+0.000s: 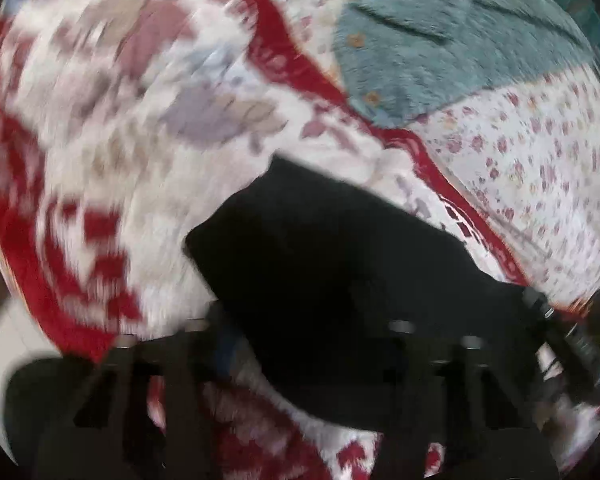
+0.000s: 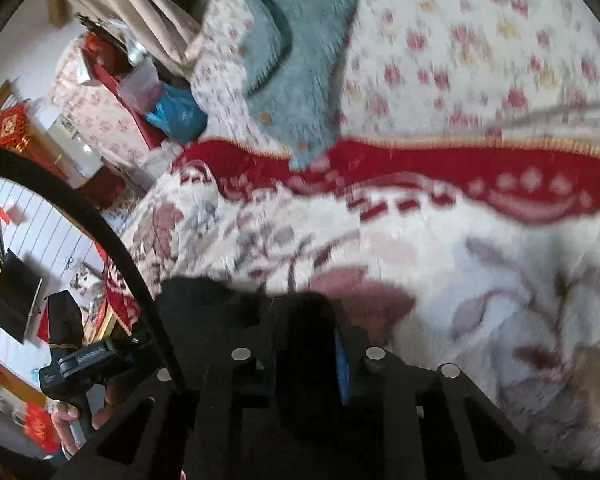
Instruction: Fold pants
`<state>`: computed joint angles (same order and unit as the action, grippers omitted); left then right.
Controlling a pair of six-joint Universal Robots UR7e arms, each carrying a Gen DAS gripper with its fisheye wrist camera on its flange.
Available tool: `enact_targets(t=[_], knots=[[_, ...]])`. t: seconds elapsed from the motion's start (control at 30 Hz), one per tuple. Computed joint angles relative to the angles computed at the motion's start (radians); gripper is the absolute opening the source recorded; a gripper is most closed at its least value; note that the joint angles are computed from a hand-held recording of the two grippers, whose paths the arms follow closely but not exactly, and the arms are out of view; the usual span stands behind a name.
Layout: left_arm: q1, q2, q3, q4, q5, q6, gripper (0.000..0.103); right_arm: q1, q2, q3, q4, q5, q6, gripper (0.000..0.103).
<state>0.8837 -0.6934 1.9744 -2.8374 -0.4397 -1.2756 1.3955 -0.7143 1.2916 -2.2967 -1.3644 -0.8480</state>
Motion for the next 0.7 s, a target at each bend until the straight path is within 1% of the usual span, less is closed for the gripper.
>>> enact_targets(t=[0.03,0.1,0.13,0.17,0.2,0.23,0.3,0.33,0.37,0.43,0.47,0.5,0.53,0.57,0.63,0.7], knots=[[-0.003,0.004,-0.013,0.021,0.024,0.018,0.029,-0.003,0.001,0.002,-0.031,0.017,0.021,0.018],[-0.001,0.009,-0.033,0.088,0.06,0.012,0.029,-0.005,0.013,0.012,-0.101,0.005,0.049,0.018],[0.005,0.012,-0.03,0.085,0.06,0.012,0.029,-0.001,0.026,0.009,-0.121,-0.022,0.047,0.018],[0.011,0.014,-0.022,0.055,0.049,0.019,0.029,0.004,0.036,0.005,-0.132,-0.055,0.048,0.018],[0.012,0.017,-0.014,0.026,0.045,0.029,0.029,0.012,0.05,-0.009,-0.125,-0.103,0.065,0.018],[0.009,0.016,-0.008,0.013,0.046,0.033,0.031,0.017,0.058,-0.025,-0.106,-0.129,0.083,0.018],[-0.001,-0.008,0.001,0.072,0.037,-0.023,0.038,0.012,0.047,-0.027,-0.091,-0.097,0.084,0.019],[-0.008,-0.024,0.006,0.119,0.03,-0.07,0.042,0.009,0.034,-0.024,-0.08,-0.08,0.085,0.019],[-0.016,-0.037,0.013,0.154,0.029,-0.113,0.042,0.006,0.016,-0.012,-0.082,-0.069,0.077,0.021],[-0.039,-0.056,0.024,0.214,0.039,-0.18,0.042,-0.003,-0.028,0.03,-0.106,-0.052,0.048,0.037],[-0.049,-0.056,0.023,0.226,0.042,-0.189,0.043,-0.01,-0.049,0.049,-0.111,-0.039,0.034,0.05],[-0.06,-0.055,0.021,0.227,0.045,-0.186,0.045,-0.019,-0.076,0.071,-0.114,-0.021,0.018,0.051],[-0.071,-0.048,0.018,0.198,0.045,-0.16,0.051,-0.031,-0.108,0.094,-0.113,-0.003,0.006,0.051],[-0.08,-0.037,0.015,0.157,0.043,-0.125,0.058,-0.043,-0.14,0.118,-0.119,0.011,-0.002,0.051],[-0.097,-0.003,-0.003,0.063,0.043,-0.041,0.066,-0.067,-0.196,0.161,-0.136,0.024,-0.002,0.051],[-0.111,0.03,-0.038,0.017,0.054,0.032,0.067,-0.095,-0.246,0.2,-0.154,0.04,-0.005,0.051]])
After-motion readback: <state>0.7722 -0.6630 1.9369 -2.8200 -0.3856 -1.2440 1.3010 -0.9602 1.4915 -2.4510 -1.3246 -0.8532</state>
